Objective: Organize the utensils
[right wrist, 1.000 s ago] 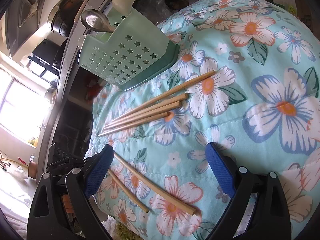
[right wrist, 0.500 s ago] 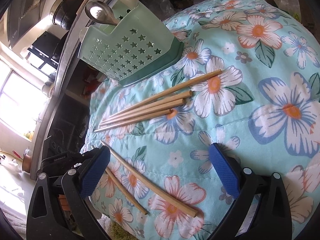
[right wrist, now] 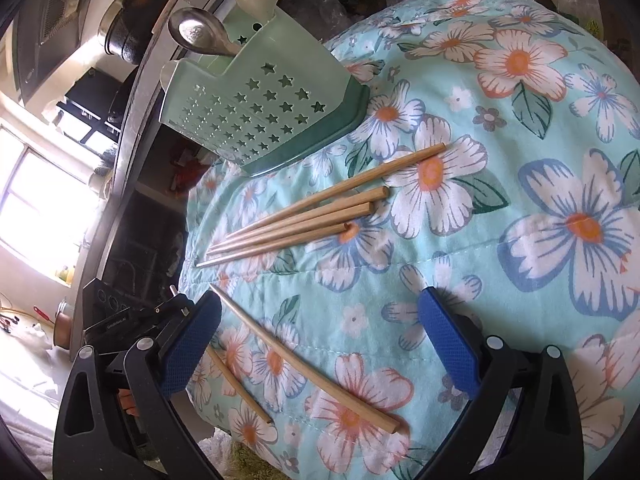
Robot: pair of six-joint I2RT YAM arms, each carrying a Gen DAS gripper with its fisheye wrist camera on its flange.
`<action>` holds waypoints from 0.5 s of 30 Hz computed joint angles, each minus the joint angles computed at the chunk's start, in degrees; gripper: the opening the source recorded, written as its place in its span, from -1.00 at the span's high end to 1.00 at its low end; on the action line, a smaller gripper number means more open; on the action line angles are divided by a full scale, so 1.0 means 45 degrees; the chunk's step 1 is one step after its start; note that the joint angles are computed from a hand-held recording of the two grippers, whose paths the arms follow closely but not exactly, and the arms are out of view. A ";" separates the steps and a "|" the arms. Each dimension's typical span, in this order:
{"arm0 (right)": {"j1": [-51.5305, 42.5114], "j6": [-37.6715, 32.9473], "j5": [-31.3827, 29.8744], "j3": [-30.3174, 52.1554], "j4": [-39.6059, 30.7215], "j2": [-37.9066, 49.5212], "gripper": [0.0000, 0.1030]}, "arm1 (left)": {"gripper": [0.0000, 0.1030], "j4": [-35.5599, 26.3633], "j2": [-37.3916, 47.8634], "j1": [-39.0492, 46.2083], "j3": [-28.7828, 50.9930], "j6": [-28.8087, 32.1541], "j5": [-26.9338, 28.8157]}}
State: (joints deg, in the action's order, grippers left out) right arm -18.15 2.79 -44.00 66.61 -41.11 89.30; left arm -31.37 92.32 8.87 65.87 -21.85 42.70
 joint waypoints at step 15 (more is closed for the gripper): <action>0.3712 -0.2118 0.1803 0.1256 -0.0253 -0.0275 0.13 | 0.84 -0.1308 -0.1336 0.1681 0.1012 0.2563 0.0561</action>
State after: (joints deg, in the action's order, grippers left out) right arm -1.44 -6.74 -35.88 72.26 -42.25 88.07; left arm -37.26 86.31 16.44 70.43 -10.31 45.22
